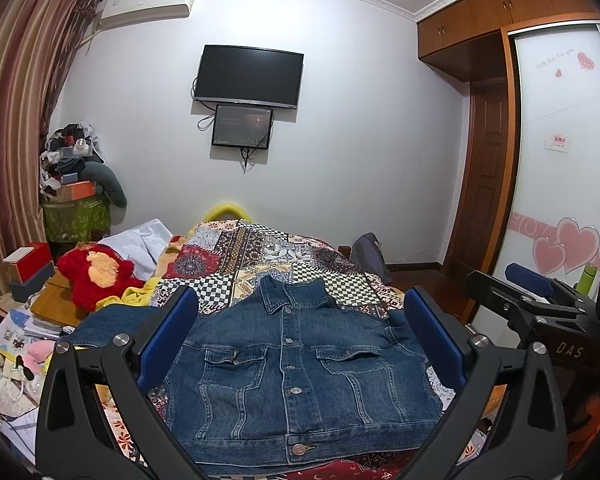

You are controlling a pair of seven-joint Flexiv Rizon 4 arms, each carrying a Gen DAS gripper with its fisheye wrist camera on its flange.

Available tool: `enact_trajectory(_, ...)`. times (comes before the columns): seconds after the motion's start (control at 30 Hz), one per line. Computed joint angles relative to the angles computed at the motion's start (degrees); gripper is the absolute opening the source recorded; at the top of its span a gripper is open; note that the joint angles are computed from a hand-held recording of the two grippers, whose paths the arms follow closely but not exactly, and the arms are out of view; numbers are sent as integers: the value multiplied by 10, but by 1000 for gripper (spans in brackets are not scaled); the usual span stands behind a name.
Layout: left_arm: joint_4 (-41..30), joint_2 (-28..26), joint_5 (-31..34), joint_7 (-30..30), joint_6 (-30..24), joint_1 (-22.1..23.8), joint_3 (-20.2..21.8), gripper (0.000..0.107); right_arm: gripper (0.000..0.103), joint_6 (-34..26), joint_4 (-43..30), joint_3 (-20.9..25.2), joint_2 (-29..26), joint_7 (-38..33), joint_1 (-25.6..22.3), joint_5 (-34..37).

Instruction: Fold large clothes

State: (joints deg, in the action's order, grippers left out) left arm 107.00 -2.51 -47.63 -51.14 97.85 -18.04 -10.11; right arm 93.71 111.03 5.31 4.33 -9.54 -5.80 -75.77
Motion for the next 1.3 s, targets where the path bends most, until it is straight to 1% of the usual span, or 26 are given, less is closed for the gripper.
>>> enact_trajectory(0.07,1,0,1,-1,0,0,0,103,103,1,-1,1,-1,11,-1,-11)
enact_trajectory(0.17,0,-1,25,-26,-7,2,7,103,103,1,-1,-1,-3,15,1,-13)
enact_trajectory(0.37,-4,-6,78,-81,-28,13,20,103,103,-24,4,4,-11,-47,26,63)
enact_trajectory(0.43,-4,-9,79,-85,-32,19,17,103,103,-40,3,6,-15,-89,41,110)
enact_trajectory(0.47,-7,-12,89,-97,-37,22,21,103,103,-47,2,6,-19,-109,48,133)
enact_trajectory(0.63,-25,-31,151,-168,-68,39,37,103,103,-86,-16,6,-44,-201,86,241)
enact_trajectory(0.73,-43,-48,190,-216,-95,51,47,103,103,-118,-38,7,-63,-281,112,334)
enact_trajectory(0.8,-63,-65,222,-244,-114,59,58,103,103,-128,-53,2,-77,-304,124,360)
enact_trajectory(0.87,-87,-82,273,-289,-134,59,80,103,103,-145,-74,-5,-95,-318,137,370)
enact_trajectory(0.97,-118,-107,325,-328,-151,68,98,103,103,-172,-113,-13,-128,-351,153,393)
enact_trajectory(1.0,-134,-119,347,-347,-162,68,110,103,103,-178,-126,-16,-139,-362,158,401)
enact_trajectory(1.13,-182,-156,403,-387,-197,79,135,103,103,-216,-195,-19,-195,-423,175,447)
enact_trajectory(1.2,-229,-186,471,-442,-236,60,184,103,103,-252,-246,-14,-233,-467,181,479)
enact_trajectory(1.27,-268,-211,523,-480,-269,54,211,103,103,-293,-296,-2,-266,-518,182,520)
enact_trajectory(1.3,-288,-227,542,-494,-288,55,219,103,103,-325,-336,13,-291,-557,178,552)
